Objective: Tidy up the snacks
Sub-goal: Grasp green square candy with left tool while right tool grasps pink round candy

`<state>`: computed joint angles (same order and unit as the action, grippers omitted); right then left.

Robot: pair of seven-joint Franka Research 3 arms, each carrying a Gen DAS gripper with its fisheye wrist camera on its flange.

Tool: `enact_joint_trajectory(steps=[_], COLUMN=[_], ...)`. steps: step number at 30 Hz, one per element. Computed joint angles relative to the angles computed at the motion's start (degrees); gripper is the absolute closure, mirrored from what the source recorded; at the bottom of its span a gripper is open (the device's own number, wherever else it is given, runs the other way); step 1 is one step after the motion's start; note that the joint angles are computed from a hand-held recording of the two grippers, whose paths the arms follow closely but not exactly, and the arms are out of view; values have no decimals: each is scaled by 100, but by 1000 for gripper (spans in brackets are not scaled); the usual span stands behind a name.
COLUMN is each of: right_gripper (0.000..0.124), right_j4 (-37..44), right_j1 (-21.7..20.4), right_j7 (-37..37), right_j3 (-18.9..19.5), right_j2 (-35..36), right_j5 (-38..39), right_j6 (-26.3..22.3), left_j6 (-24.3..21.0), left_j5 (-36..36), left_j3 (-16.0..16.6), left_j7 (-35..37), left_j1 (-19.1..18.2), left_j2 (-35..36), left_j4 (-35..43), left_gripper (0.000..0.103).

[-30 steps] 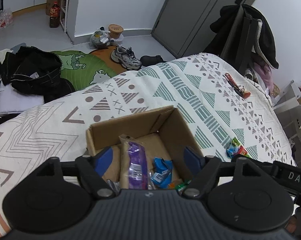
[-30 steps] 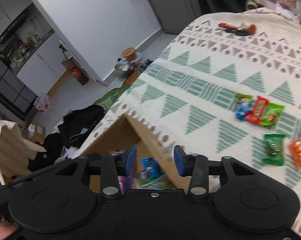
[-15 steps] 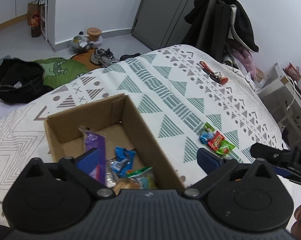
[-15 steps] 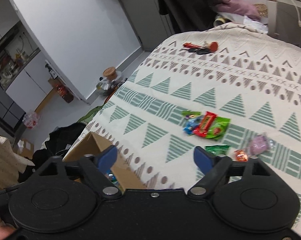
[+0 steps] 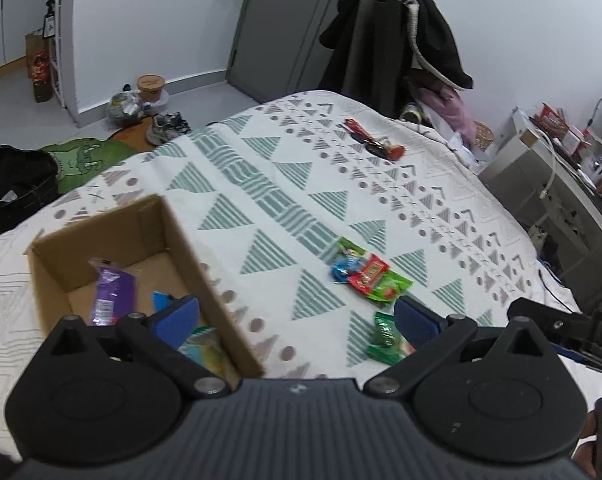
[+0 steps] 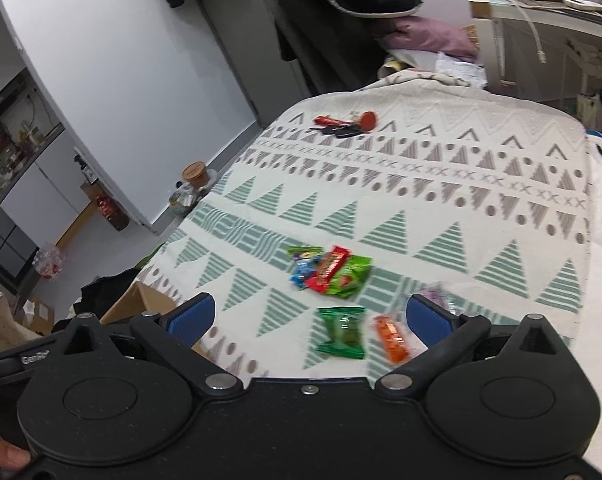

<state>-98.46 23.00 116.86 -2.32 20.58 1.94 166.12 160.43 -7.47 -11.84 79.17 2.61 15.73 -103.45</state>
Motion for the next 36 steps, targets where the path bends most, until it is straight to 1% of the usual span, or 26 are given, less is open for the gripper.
enact_joint_trajectory(steps=[2,4,6,10,12,15,18,22,26,29,31,32,34,36], right_gripper=[21,21,21,21,21,21,21,21,21,21,23,27,35,47], right_j4=[-142,-262,-330,-554,-596,-649,-711,-734,-716,-563,-455,-398,-287,-131], right_j1=[-110,-305,-414,-619,-765,-870,-1129,-1337,-1322,-1327,-1420,-1456,-1467,-1388], right_j7=[-72,-228,-320,-551,-695,-872,-1261,-1694,-1842,-1689,-1755,-1807,-1837,-1667], right_j3=[59,226,284,425,540,597,861,1061,992,905,972,1001,998,877], right_j2=[-41,-38,-41,-70,-56,-49,-54,-40,0,123,217,267,363,493], right_j5=[133,453,684,1140,1430,1692,2171,2731,2960,3089,3263,3335,3400,3298], right_j6=[100,225,185,415,406,398,430,401,382,99,-20,-77,-183,-378], left_j6=[-19,-63,-128,-179,-218,-290,-444,-507,-593,-786,-686,-665,-762,-813], left_j5=[122,280,309,414,628,942,1192,1453,1567,1773,1632,1575,1551,1421], left_j3=[26,62,24,15,95,179,212,233,216,301,182,139,124,25], left_j7=[-124,-300,-371,-603,-871,-1274,-1577,-1902,-2131,-2403,-2372,-2349,-2352,-2226], left_j1=[-105,-216,-264,-399,-535,-701,-823,-948,-1023,-1146,-1053,-1025,-1041,-982], left_j2=[5,15,44,116,161,237,354,505,724,903,1019,1086,1261,1461], left_j4=[20,40,79,166,225,331,505,676,931,1171,1232,1282,1476,1668], left_gripper=[0,0,0,0,0,0,0,0,0,0,0,1,3,5])
